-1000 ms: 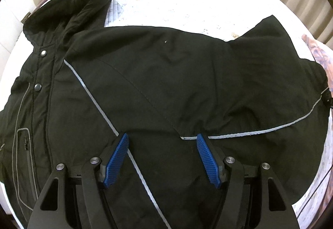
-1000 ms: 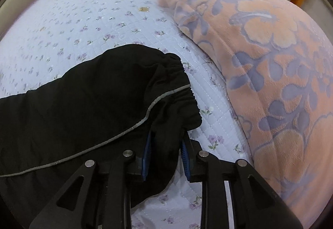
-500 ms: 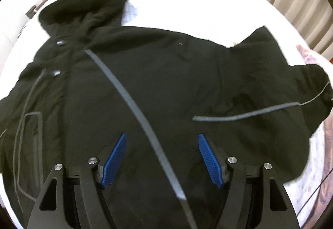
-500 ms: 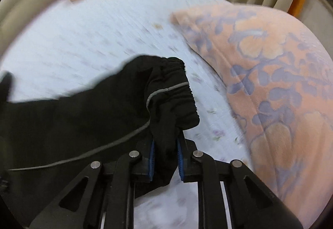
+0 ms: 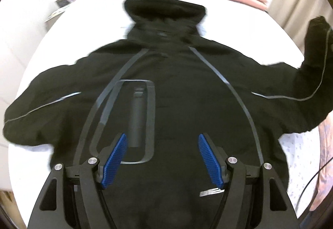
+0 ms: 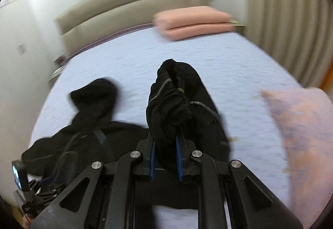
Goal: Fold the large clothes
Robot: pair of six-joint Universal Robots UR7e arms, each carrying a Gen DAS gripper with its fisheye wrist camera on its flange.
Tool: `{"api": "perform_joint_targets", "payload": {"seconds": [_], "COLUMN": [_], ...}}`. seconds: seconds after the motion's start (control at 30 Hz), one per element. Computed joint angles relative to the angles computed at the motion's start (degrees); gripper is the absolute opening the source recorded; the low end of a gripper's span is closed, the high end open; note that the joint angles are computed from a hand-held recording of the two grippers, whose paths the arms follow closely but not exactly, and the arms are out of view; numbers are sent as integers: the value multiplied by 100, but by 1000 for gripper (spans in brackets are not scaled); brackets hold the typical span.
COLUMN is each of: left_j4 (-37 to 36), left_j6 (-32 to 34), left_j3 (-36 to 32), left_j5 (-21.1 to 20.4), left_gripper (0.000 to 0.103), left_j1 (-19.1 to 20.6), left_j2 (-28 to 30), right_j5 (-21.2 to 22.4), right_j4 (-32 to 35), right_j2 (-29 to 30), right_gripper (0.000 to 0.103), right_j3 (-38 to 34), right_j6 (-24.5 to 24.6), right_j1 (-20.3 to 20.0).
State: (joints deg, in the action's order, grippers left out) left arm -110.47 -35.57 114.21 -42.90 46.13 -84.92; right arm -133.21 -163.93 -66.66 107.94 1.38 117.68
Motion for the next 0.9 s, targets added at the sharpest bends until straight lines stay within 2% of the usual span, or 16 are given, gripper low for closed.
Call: {"api": "perform_joint_targets", "payload": {"seconds": [0.13, 0.23, 0.43, 0.57, 0.6, 0.63, 0.7, 0.73, 0.77, 0.8, 0.9], "left_j4": [392, 790, 1253, 1292, 1263, 1241, 1143, 1033, 982, 877, 428], "left_j6": [-38, -196, -237, 63, 130, 224, 422, 578, 686, 843, 1356], "left_j3": [-63, -146, -254, -242, -235, -239, -240, -247, -257, -290, -343], "left_j5": [322, 608, 821, 797, 773, 749, 686, 643, 609, 541, 203], "left_gripper": [73, 73, 73, 73, 73, 73, 73, 73, 73, 73, 73], "left_j1": [244, 410, 923, 1273, 1345, 1432, 1564, 1640, 1679, 1730, 1830], "left_j2": [-565, -949, -1459, -1675, -1678, -1696, -1708, -1690, -1698, -1673, -1596], "right_j5": [307, 457, 869, 579, 515, 509, 517, 693, 1063, 1426, 1947], "right_j4": [230, 434, 1261, 2016, 2153, 2259, 2158, 2188, 2304, 2293, 1818], "right_j2": [1270, 2429, 4259, 5222, 5367, 5483, 5503, 5459, 5364, 5200, 4567], "right_gripper": [18, 18, 18, 19, 25, 28, 37, 45, 61, 62, 62], "right_j3": [-672, -1444, -2825, -3629, -3762, -3828, -3766, -3775, -3772, -3670, -3050], "right_j6": [347, 315, 260, 431, 445, 500, 438, 439, 523, 647, 954], "right_j1": [494, 952, 1200, 1208, 1174, 1135, 1052, 1011, 948, 885, 771]}}
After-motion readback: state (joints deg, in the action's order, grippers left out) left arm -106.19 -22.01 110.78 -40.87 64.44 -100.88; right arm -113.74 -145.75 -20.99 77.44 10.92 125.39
